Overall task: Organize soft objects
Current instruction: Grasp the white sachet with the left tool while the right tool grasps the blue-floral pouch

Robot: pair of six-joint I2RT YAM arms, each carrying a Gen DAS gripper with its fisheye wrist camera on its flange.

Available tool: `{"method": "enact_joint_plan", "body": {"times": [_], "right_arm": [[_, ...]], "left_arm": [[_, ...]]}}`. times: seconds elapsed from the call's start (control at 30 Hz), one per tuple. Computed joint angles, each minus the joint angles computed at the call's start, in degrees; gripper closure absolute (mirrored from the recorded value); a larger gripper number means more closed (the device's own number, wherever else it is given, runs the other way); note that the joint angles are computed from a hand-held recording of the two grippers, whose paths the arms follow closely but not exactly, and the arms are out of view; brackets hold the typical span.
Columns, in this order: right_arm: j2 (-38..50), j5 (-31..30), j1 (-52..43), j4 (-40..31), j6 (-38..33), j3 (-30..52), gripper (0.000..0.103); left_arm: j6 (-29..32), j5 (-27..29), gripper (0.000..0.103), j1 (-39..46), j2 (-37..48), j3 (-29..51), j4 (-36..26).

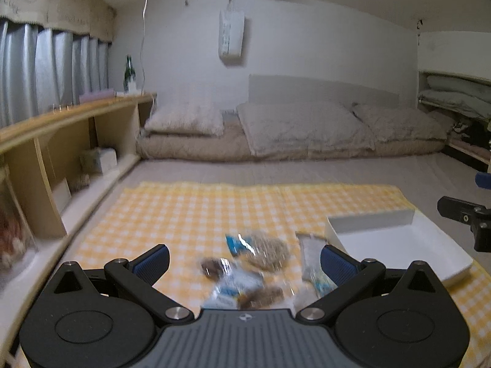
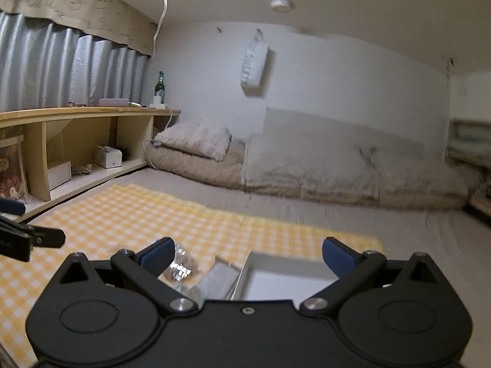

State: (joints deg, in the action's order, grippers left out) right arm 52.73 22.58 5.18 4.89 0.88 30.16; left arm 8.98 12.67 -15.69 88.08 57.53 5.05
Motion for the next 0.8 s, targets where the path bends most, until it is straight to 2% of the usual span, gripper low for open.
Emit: {"method": "enact_joint_plan", "body": {"times": [0.2,0.37,0.47,0.6,0.7,0.8], "right_arm": [[6.99,-9.62,-6.86,-0.21,-4.13,8.91,0.0],[14.98,-16.9,-10.59,0.93,-3.85,15.34,0.0],[20.28,-19.85,-11.64,-0.3,-3.69,18.97,0.0],[26.88,-22.29,-12.39,-3.8,-4.76,22.52,0.0],[30.63,-24.31,-12.69,-6.39,-6.1,24.03,0.0],[33.24,-24.98,-12.69,-7.39,-7.47,24.39,0.0]], "left_arm": [[0.1,-3.09,0.0,-1.06,3.7,5.48,4.98],[2.74,-5.29,0.0,-2.23,9.59,11.67,5.24],[5.77,-3.52,0.0,-1.72,15.0,18.25,-0.67],[5.93,-2.48,0.0,-1.01,21.59,23.89,-5.1],[8.61,-0.12,0.0,-0.58,26.31,29.73,-10.87],[11.24,1.35,0.0,-0.24,30.2,33.78,-13.88]]}}
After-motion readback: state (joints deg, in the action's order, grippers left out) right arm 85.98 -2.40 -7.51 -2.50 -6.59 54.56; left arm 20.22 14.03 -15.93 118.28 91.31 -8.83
